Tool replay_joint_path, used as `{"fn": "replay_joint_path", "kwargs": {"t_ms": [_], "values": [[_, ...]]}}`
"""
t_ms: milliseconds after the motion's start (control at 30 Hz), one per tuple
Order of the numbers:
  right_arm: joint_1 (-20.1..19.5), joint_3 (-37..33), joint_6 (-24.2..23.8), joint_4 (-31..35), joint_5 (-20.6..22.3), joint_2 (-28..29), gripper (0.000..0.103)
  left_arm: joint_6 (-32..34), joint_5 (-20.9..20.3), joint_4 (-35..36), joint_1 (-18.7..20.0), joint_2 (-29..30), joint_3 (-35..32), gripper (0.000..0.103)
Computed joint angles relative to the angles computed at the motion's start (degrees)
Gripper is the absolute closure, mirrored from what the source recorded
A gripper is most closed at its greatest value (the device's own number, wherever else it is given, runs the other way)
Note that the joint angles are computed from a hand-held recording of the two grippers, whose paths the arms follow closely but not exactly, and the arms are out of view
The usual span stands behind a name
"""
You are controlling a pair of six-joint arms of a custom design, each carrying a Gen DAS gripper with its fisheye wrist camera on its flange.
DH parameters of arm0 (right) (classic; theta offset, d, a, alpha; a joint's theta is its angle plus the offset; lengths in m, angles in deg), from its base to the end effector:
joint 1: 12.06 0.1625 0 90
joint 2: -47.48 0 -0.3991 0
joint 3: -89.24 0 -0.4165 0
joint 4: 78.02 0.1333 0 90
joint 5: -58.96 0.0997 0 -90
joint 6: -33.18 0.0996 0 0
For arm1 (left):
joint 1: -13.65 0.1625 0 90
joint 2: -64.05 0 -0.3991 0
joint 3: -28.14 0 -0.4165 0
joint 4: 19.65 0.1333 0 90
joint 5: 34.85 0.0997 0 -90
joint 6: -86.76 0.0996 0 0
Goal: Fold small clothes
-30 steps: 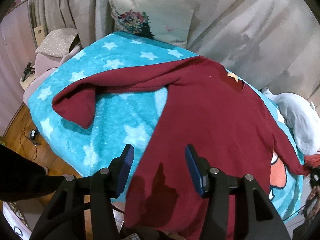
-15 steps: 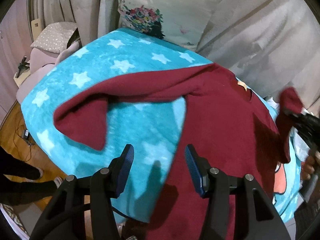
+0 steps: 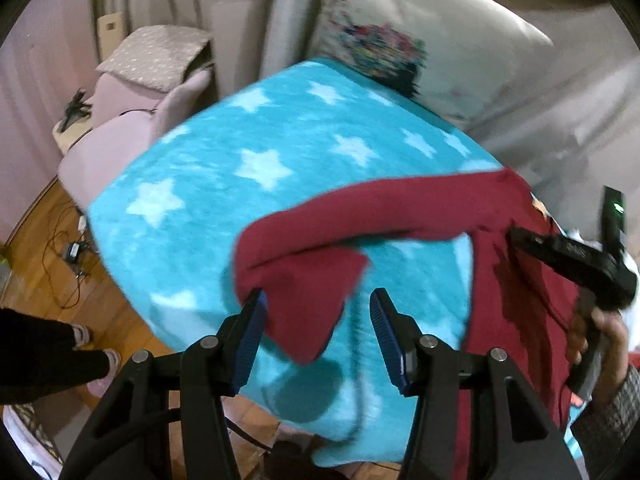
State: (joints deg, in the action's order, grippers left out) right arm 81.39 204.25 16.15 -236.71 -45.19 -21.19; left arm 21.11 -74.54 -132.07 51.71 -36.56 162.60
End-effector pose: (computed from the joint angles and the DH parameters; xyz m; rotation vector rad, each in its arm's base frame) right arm 0.1426 -0.5541 0.1815 0.4315 -2.7760 0.5097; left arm -0.1521 -0.3857 0.2407 -0.1741 2.3916 -0.8379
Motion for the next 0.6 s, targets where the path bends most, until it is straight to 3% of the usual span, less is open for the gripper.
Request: {"fn": "replay_joint_path", "kwargs": {"t_ms": [67,133,200,367,467,533,600], "values": [[2.93,0.65,-1.85,-2.33,-0.83,0.18,0.064,-2.33,0.96,2.81,0.55,-2.24,0.20,0.051],[4.90,0.82,-1.39,-1.83,2.18,0.77,0.059,-5.90,1.94,6.80,1.15,-4.83,0.37,0.049],[6.49,0.72,-1.79,2.13,6.26,1.66,0.058,-8.23,2.18,9.33,1.68,-6.86,0.62,0.047],[9.88,-0.27,-3.76,8.60,10.88,6.17,0.058,-15.07,2.56,17.95,1.13,-12.22,1.38,0.047],[12.84,-0.29,-8.01,8.55,10.67,8.46,0.055,-20.26,2.52,24.17,0.34,-16.20,1.88,0.047],[14.80,-0.38,-11.67,7.32,9.26,10.28,0.041,-23.39,2.37,27.75,-0.02,-18.74,2.24,0.047],[16.34,-1.54,-14.33,6.86,7.30,13.61,0.039,-26.62,1.99,31.65,-0.52,-21.18,2.43,0.047]]}}
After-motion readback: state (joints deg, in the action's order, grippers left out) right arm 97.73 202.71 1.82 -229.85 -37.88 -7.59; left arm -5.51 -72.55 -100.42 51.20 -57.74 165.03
